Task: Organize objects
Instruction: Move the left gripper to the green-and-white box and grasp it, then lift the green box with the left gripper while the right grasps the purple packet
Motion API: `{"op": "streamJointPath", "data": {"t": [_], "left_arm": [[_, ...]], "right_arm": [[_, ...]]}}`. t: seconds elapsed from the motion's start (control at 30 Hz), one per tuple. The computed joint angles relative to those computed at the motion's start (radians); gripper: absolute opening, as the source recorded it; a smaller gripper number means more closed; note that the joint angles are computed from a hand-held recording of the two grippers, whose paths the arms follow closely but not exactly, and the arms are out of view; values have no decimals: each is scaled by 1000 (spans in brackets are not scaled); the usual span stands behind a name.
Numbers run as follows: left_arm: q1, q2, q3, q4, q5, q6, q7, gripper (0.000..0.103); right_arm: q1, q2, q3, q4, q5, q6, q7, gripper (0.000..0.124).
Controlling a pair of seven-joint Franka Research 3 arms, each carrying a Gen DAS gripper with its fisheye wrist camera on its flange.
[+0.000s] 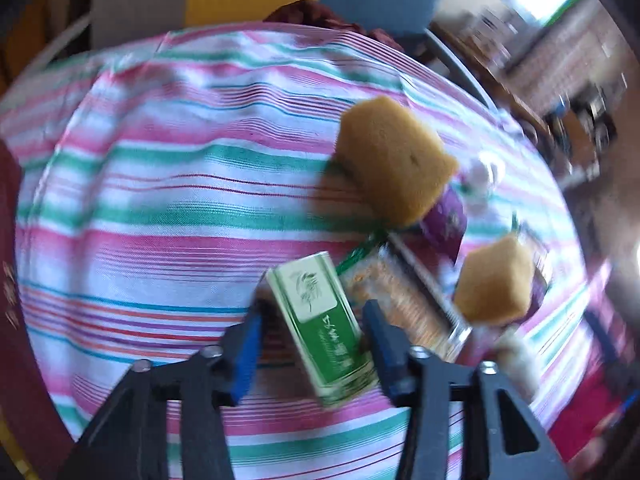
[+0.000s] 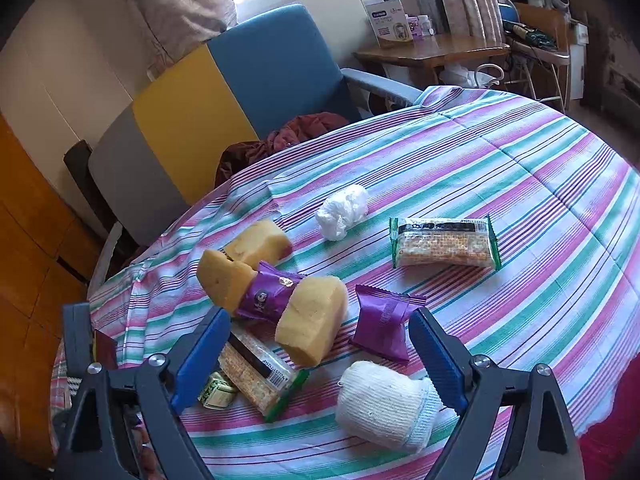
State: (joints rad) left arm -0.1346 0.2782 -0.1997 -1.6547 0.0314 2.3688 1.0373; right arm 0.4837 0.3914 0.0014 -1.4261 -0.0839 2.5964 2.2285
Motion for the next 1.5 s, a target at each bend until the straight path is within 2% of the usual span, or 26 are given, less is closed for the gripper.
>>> {"op": "streamJointPath", "data": {"t": [0.03, 0.13, 0.27, 0.43, 0.53, 0.8, 0.87, 0.97, 1.07, 1.23, 1.5], "left_arm": [[-1, -15, 1, -21, 18, 6, 16, 30], [14, -67, -6, -99, -4, 53, 84, 30], [3, -150, -6, -212, 28, 96, 143, 30], [-17, -266, -4, -376, 45, 183, 194, 30], [-25, -304, 3, -427, 39, 206, 195, 30], [-39, -363, 15, -504, 1, 242, 197, 30], [-42, -375, 17, -520, 2, 251, 196, 30], [-48, -386, 24, -535, -16, 261, 204, 30], [-51, -387, 29, -538, -41, 269, 211, 30], [-52, -383, 33, -539, -68, 282, 224, 30], [-54, -389, 39, -556, -111, 308, 252, 30]], "right_arm": [[-1, 2, 2, 3, 2, -1, -5, 92], [-2, 11, 8, 18, 6, -12, -28, 91], [16, 15, -10, 27, -26, -26, -18, 87], [26, -30, -64, -46, -89, 19, 161, 80], [-7, -43, -48, -71, -56, 8, 220, 77], [-52, -17, -7, -42, 16, -72, 213, 76], [-39, -5, -16, -21, -13, -101, 216, 74], [-31, 18, -17, 18, -38, -150, 193, 63], [-35, 45, -8, 57, -25, -197, 158, 61], [-48, 73, 8, 92, 23, -229, 113, 60], [-26, 194, -13, 274, 15, -364, 77, 60]]}}
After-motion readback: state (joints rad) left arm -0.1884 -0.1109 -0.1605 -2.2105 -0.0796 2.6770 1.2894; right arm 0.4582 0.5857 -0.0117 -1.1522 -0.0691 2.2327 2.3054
